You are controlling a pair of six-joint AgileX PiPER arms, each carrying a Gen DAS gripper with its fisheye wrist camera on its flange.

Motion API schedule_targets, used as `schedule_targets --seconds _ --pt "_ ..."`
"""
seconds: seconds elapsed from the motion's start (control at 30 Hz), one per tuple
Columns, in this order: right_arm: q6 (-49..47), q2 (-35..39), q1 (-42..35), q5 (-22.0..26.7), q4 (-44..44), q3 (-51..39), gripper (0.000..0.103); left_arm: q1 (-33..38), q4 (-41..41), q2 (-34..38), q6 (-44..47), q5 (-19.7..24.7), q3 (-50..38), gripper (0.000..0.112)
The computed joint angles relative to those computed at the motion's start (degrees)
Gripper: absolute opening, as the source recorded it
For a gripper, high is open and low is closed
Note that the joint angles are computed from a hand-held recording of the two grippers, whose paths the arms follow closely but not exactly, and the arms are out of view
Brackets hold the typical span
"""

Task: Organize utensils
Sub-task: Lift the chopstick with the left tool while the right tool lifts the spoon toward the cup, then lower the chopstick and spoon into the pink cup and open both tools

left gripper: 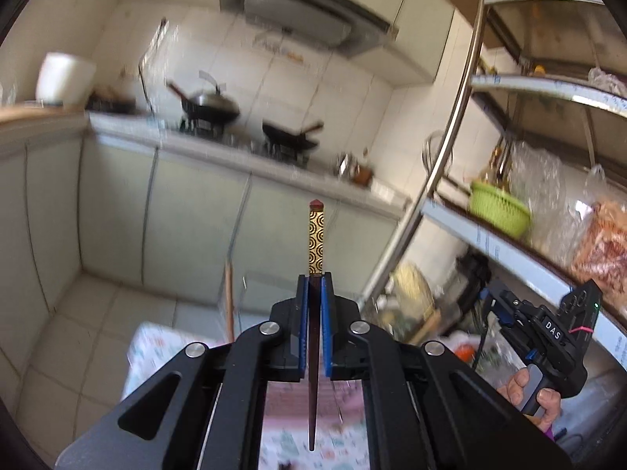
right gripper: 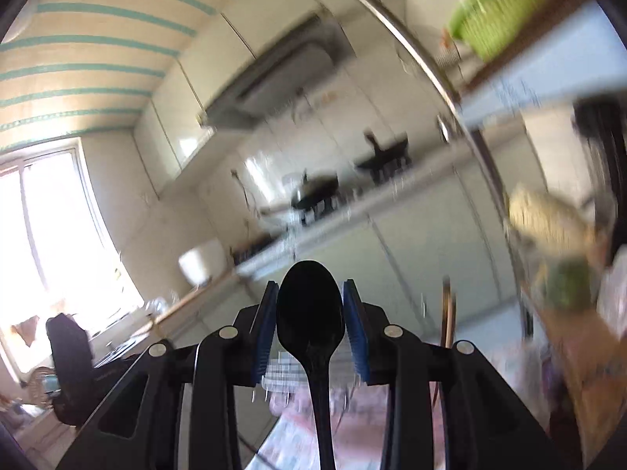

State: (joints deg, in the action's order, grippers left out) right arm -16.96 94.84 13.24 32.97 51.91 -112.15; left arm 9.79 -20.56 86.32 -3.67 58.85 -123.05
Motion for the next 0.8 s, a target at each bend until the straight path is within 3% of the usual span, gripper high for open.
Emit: schedule_targets --seconds 0.13,0.23,0.4,0.6,0.8 --pt "0.1 1.9 2.8 -10.6 -5.0 -1.0 0.033 -0.8 5.1 3.4 -1.7 -1.3 -8.1 0.005" --pt "6.0 4.3 4.9 -17.4 -15.9 -2.1 0.033 -0.9 8.1 7.6 -2.5 -0.8 -15.6 0.005" --pt "8.8 10.1 6.0 -22.2 -22.2 -4.7 0.033 -1.1 11.6 15.9 -4.4 1.2 -28.2 0.005" --pt "16.5 14.1 7.5 -27.2 -32.3 -4.2 0.033 -2.3 14.1 14.6 -3.1 -6.1 -17.2 0.005" --pt "17.1 13.4 8.1 -26.6 -33.0 0.3 0.033 -2.3 12.3 13.3 -1.2 -7.2 -7.8 0.005"
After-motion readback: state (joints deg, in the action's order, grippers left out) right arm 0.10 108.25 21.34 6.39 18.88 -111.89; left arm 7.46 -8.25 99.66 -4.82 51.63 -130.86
